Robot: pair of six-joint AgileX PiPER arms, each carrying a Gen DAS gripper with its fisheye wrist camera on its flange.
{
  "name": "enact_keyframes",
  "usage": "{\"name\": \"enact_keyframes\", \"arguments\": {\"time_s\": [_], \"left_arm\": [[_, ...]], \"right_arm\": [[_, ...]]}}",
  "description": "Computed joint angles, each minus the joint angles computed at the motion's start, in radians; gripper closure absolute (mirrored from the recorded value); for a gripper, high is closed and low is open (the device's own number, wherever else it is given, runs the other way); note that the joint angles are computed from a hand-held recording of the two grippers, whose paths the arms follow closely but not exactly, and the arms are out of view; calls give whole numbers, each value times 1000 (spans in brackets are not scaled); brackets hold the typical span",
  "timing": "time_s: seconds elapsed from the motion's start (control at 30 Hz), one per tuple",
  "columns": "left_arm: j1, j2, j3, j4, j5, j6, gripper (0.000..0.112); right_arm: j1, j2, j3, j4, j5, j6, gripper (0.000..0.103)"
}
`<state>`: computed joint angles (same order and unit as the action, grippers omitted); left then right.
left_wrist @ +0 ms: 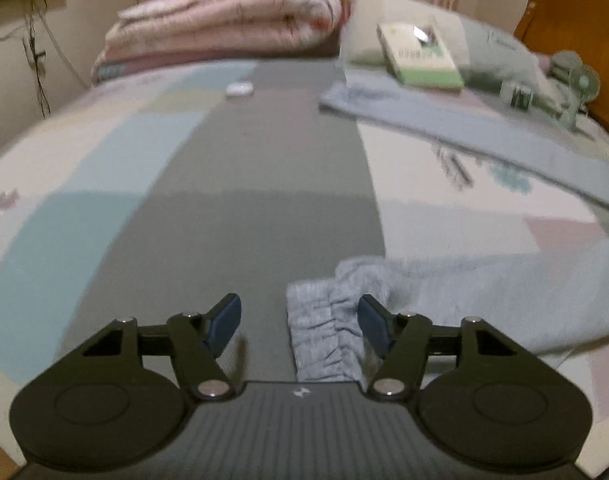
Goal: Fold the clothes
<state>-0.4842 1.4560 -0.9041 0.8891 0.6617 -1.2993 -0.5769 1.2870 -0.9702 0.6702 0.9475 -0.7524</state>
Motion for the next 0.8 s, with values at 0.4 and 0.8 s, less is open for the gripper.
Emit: {"name": "enact_keyframes", "arguments": {"time_s": [0.4, 0.8], "left_arm": [[-16, 71, -69, 39, 29, 10, 81], [-120, 105, -193, 129, 160, 11, 45]], "right_arm": [[7, 3, 5, -16, -9, 14, 0], [-36, 53, -5, 2, -35, -5, 0]]}}
